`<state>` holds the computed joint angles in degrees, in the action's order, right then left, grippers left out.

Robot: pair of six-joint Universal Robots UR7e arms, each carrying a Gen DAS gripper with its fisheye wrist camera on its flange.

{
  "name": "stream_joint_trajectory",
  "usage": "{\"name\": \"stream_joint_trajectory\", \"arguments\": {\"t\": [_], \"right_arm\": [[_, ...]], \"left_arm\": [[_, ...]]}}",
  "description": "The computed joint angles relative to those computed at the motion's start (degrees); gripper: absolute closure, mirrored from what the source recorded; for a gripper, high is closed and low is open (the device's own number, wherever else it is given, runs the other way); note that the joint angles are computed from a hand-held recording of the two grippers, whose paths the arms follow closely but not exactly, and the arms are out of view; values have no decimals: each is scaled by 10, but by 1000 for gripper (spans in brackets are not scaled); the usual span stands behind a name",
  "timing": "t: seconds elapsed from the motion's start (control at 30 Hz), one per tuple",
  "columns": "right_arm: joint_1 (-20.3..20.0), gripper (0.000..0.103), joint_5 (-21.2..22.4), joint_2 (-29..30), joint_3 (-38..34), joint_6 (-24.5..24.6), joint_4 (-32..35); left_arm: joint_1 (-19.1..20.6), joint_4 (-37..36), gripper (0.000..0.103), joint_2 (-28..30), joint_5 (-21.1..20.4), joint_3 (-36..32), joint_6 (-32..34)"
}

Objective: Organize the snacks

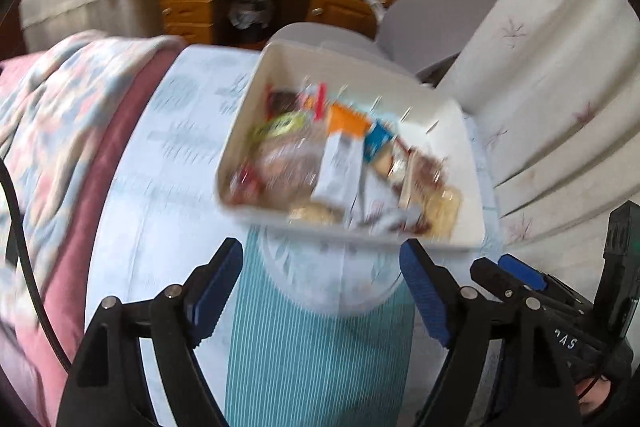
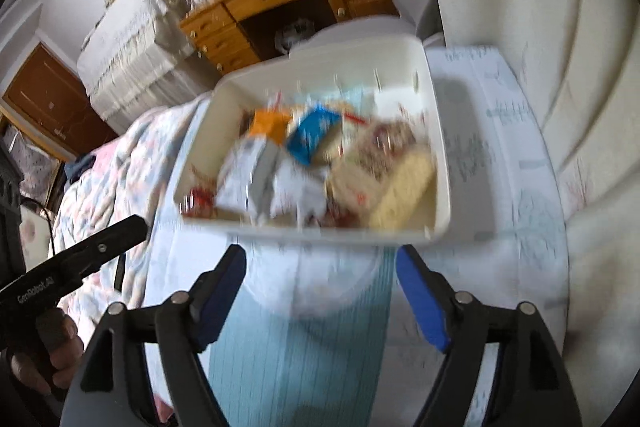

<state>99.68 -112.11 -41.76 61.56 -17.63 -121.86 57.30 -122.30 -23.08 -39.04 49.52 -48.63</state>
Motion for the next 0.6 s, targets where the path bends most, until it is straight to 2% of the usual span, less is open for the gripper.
{"name": "stream_joint_trajectory", "arguments": {"t": [0.17, 0.27, 0.43, 0.6], "right_arm": [[-4, 16, -35, -49, 66, 23, 41], [0, 13, -53, -82, 110, 51, 47], [17, 9, -71, -146, 199, 75, 8], [45, 8, -83, -198, 251, 107, -1]], "left_arm": [[-29, 17, 22, -62, -4, 129, -120], [-43, 26, 22, -88, -12, 176, -152], [-69, 61, 22, -120, -13, 216, -145], [-98, 61, 22, -143, -6, 238, -100]]}}
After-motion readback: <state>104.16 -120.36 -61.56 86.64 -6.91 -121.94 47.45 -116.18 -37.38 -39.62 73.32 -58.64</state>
